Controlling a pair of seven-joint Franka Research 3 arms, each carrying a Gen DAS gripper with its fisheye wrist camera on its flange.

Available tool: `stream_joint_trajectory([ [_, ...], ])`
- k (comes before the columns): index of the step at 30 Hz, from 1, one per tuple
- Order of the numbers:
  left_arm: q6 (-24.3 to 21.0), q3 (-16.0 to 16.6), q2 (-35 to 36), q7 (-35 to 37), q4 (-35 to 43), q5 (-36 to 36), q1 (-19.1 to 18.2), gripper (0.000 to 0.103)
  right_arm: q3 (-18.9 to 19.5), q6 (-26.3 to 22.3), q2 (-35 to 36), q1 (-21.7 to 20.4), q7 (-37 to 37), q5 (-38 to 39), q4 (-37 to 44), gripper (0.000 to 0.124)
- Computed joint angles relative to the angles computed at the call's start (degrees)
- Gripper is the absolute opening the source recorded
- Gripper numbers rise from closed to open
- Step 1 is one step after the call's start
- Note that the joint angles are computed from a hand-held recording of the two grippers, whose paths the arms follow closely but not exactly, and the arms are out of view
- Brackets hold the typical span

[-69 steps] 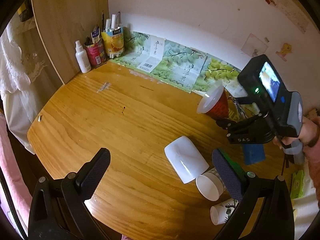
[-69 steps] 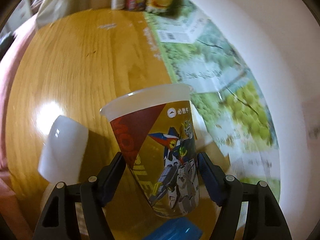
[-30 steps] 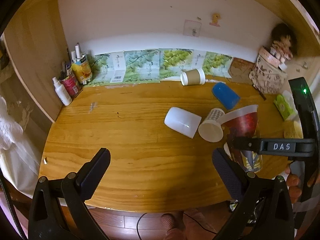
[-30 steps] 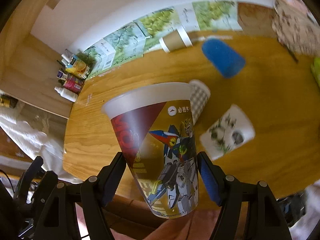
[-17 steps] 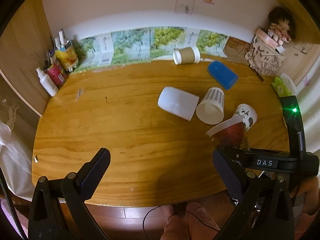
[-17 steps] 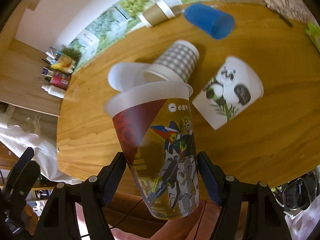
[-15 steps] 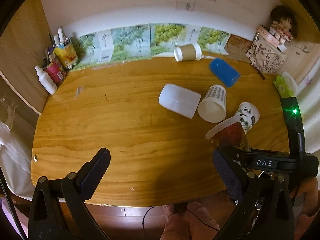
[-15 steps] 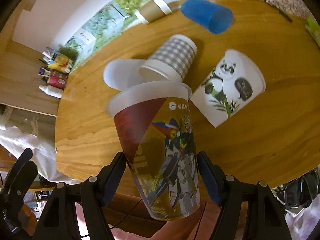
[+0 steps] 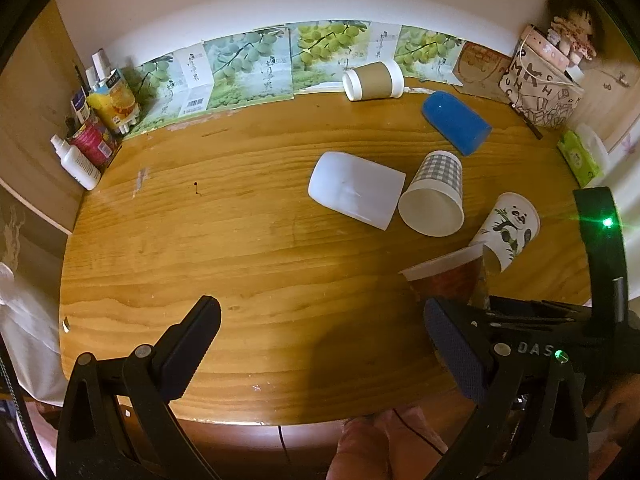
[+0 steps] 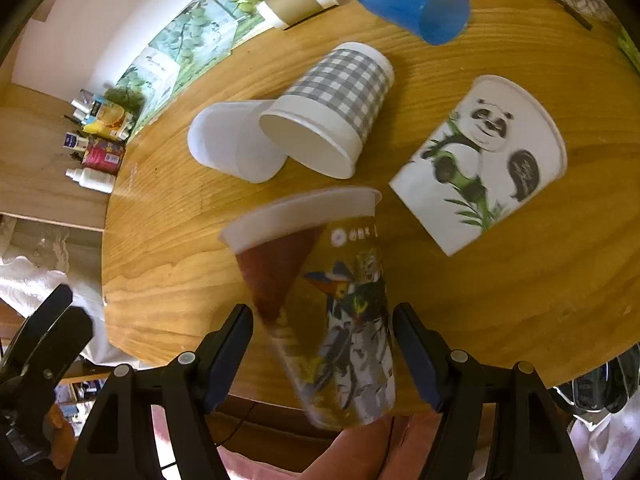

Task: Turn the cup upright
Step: 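Lift the red printed cup with the right gripper and rotate it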

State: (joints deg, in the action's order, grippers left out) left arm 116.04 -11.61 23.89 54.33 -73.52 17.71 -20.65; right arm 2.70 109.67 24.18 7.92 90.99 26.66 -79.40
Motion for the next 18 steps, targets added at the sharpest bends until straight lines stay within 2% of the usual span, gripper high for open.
stream_joint_trajectory([
  [18, -4.7, 0.0, 4.4, -4.1, 6.1, -4.2, 0.0, 0.101, 0.5, -4.5, 0.0, -1.6, -6.6, 2.7, 0.6, 0.073],
])
